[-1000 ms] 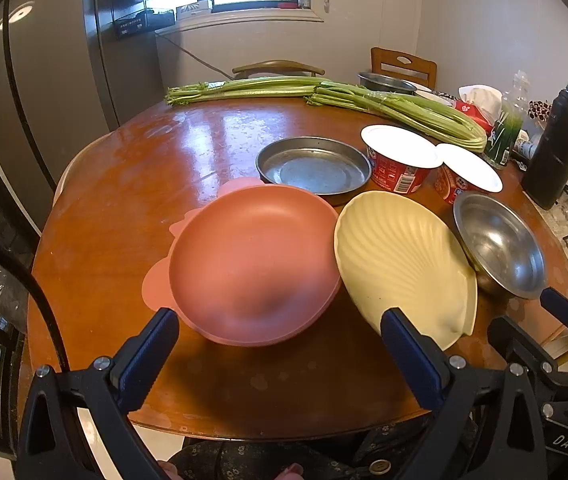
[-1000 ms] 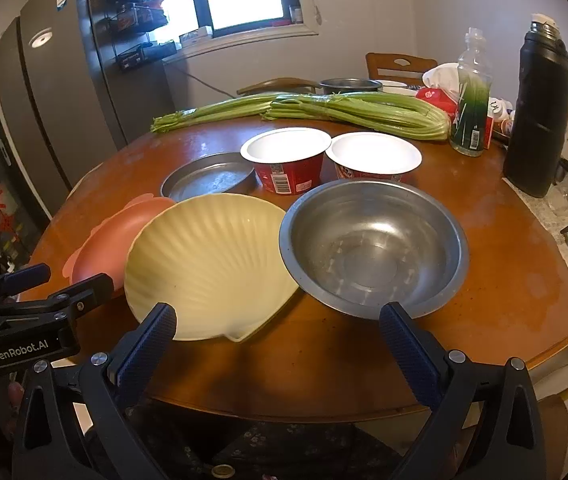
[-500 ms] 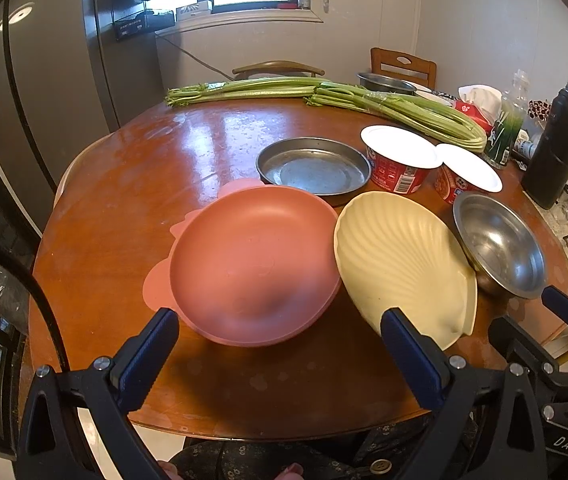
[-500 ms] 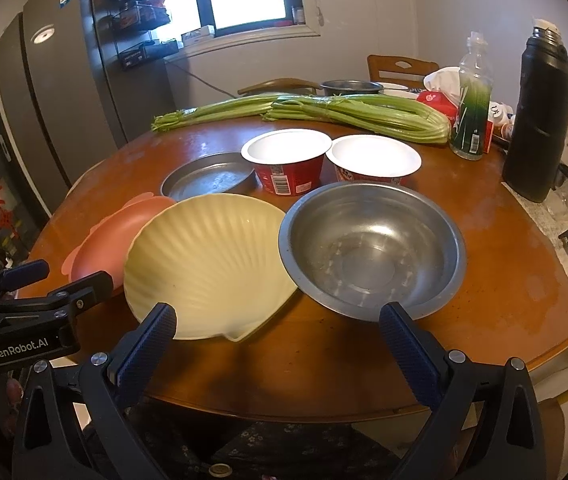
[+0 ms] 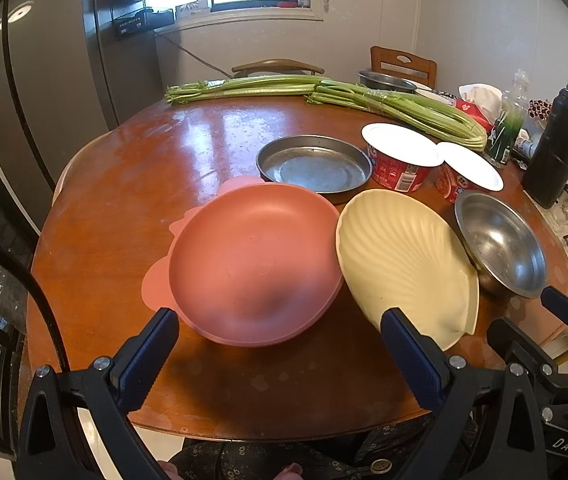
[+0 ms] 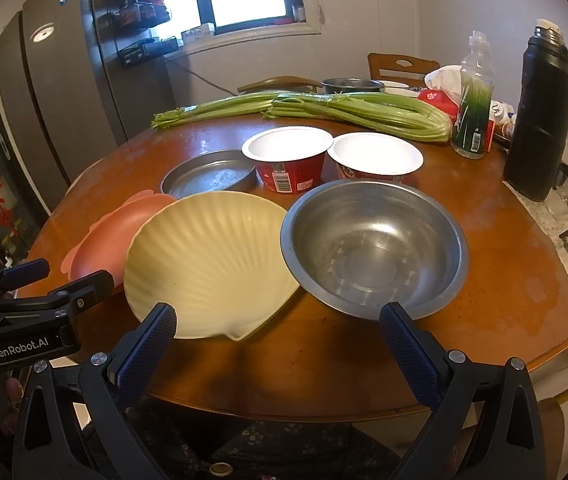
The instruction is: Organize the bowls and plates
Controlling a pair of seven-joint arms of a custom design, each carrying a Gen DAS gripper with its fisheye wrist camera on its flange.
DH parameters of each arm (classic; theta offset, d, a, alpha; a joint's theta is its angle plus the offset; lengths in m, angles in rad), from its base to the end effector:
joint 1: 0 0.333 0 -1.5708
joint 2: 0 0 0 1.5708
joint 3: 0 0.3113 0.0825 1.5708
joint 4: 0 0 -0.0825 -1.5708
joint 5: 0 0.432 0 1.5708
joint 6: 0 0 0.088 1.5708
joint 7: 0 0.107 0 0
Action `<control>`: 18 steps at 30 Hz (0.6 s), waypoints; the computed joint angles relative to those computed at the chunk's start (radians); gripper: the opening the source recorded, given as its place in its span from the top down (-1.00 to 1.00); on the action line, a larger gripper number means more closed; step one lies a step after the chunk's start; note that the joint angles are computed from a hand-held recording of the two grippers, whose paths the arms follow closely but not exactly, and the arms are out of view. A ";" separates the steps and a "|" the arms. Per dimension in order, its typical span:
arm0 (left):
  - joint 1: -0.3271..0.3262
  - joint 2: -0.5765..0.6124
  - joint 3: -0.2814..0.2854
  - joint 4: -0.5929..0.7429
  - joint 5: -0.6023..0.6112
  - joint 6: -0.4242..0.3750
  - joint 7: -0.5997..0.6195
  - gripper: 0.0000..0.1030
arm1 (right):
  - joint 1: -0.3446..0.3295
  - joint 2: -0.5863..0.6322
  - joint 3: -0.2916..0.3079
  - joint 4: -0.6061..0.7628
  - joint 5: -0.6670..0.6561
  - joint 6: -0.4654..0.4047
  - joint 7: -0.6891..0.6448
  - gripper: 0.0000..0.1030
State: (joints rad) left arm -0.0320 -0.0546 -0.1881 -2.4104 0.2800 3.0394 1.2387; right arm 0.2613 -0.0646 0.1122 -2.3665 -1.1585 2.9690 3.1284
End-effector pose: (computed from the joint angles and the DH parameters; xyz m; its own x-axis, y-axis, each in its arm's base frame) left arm 0.5448 -0.1438 0.3711 -0.1599 -0.9871 0.0019 -0.7630 0.1224 -0.6347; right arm 0.4864 0.2579 0.3612 -0.0255 -0.9862 -0.1635 -0.7146 0.1323 -0.6869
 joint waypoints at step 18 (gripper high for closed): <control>0.054 -0.003 0.018 0.020 0.064 -0.016 -0.116 -0.98 | 0.020 0.054 -0.015 0.099 0.110 0.043 -0.209 -0.98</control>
